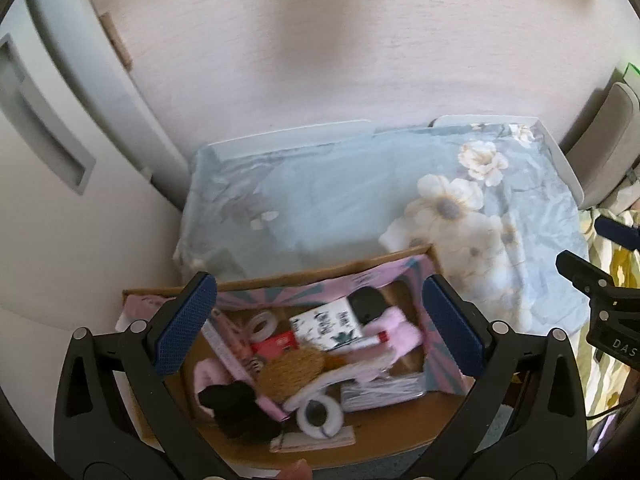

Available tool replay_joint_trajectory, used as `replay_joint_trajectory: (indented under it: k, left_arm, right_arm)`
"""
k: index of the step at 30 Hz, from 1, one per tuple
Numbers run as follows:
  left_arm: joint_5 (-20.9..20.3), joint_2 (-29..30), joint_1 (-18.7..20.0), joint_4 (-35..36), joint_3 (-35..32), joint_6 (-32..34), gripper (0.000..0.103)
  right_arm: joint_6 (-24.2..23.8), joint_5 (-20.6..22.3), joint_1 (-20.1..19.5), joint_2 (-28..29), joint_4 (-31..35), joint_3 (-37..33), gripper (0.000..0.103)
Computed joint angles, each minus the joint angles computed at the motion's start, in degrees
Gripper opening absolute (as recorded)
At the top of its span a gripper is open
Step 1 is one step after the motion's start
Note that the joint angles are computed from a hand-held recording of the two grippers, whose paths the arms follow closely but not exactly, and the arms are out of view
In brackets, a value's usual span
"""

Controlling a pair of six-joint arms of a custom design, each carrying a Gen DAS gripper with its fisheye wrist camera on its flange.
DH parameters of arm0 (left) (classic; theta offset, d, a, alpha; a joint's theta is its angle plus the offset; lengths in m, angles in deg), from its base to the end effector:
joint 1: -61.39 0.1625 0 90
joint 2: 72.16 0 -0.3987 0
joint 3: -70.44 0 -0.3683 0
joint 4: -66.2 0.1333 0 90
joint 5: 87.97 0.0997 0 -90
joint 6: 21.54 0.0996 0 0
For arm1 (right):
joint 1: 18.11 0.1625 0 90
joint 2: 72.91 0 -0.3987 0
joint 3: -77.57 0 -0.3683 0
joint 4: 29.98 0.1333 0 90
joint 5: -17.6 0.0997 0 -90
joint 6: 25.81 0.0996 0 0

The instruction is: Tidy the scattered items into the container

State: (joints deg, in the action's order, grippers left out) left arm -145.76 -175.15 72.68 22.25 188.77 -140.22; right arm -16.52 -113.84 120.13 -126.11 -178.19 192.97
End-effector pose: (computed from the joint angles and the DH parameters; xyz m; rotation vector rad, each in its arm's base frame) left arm -0.1982 -0.2296 0.3257 -0.3693 2.0405 -0.7668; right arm 0.4215 -0.2860 0.0745 0.8473 -2.2991 0.3712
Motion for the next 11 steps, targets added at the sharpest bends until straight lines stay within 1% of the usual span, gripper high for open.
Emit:
replay_joint_trajectory:
  k: [2,5,11]
  left_arm:
    - [0.71,0.31,0.47,-0.97,-0.04,0.4,0.103]
    - [1.21,0.69,1.2,-1.83,-0.12,1.12,0.103]
    - [1.54,0.69,1.4,-1.22,-0.2,0.55,0.103]
  right_arm:
    - [2.55,-0.27,-0.55,-0.9,-0.38,0.79,0.068]
    - [4.76,-0.15,-1.09,-1.76,0.09,1.34,0.068]
    - [5.93,-0.28,-1.23,-1.8,0.92,1.55,0.068]
